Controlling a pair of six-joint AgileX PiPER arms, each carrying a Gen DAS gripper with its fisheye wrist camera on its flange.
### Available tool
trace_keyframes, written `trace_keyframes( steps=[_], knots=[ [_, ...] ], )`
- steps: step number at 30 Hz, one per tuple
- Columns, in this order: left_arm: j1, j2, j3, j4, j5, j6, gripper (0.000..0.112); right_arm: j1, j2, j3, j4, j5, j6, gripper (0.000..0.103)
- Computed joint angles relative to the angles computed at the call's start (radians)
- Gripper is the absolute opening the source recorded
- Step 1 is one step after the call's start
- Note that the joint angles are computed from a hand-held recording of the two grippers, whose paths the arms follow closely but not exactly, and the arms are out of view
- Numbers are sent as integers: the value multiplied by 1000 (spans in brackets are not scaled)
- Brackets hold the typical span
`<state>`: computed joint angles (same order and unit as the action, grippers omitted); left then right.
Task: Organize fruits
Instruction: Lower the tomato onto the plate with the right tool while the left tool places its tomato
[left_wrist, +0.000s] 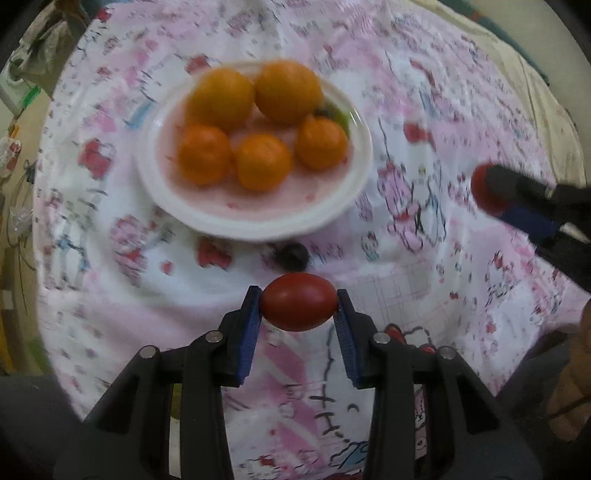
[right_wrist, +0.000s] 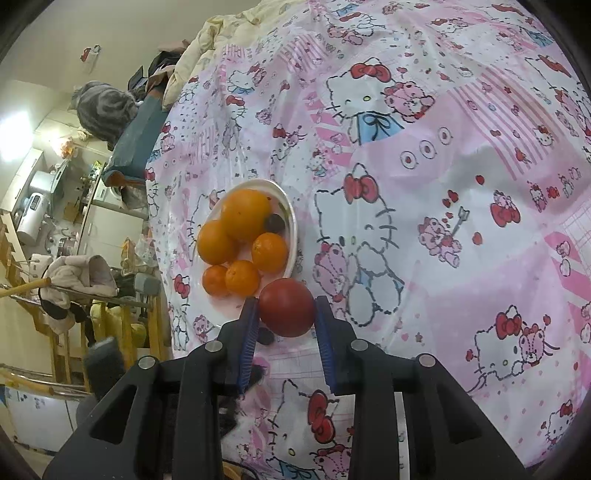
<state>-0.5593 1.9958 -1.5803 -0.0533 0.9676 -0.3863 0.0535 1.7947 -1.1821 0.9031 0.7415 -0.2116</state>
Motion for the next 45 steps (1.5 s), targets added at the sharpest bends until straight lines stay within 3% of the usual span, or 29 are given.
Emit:
trace_keyframes(
  steps=[8, 13, 23, 32, 37, 38, 39, 40, 45],
  knots=[
    [135, -27, -128, 77, 72, 60, 35, 14, 49, -207, -73, 76, 89, 32],
    [217, -3, -191, 82, 79, 90, 35, 50, 134, -349, -129, 111, 142, 32],
    [307, 0, -168, -12, 17, 110, 35, 161, 443, -773, -280, 287, 288, 32],
    [351, 24, -188, -93, 47, 144, 35, 223, 661, -1075, -363, 433, 381, 34],
    [357, 35, -217, -119, 61, 149, 35, 229, 688, -1107, -358, 446, 384, 36],
    [355, 38, -224, -118, 62, 148, 35, 232, 679, -1096, -376, 433, 387, 40],
    [353, 42, -231, -117, 64, 148, 35, 232, 668, -1079, -381, 418, 383, 55],
    [351, 46, -237, -117, 66, 149, 35, 230, 644, -1039, -383, 387, 374, 61],
    [335, 64, -260, -94, 71, 136, 35, 200, 592, -960, -331, 345, 332, 61]
  ],
)
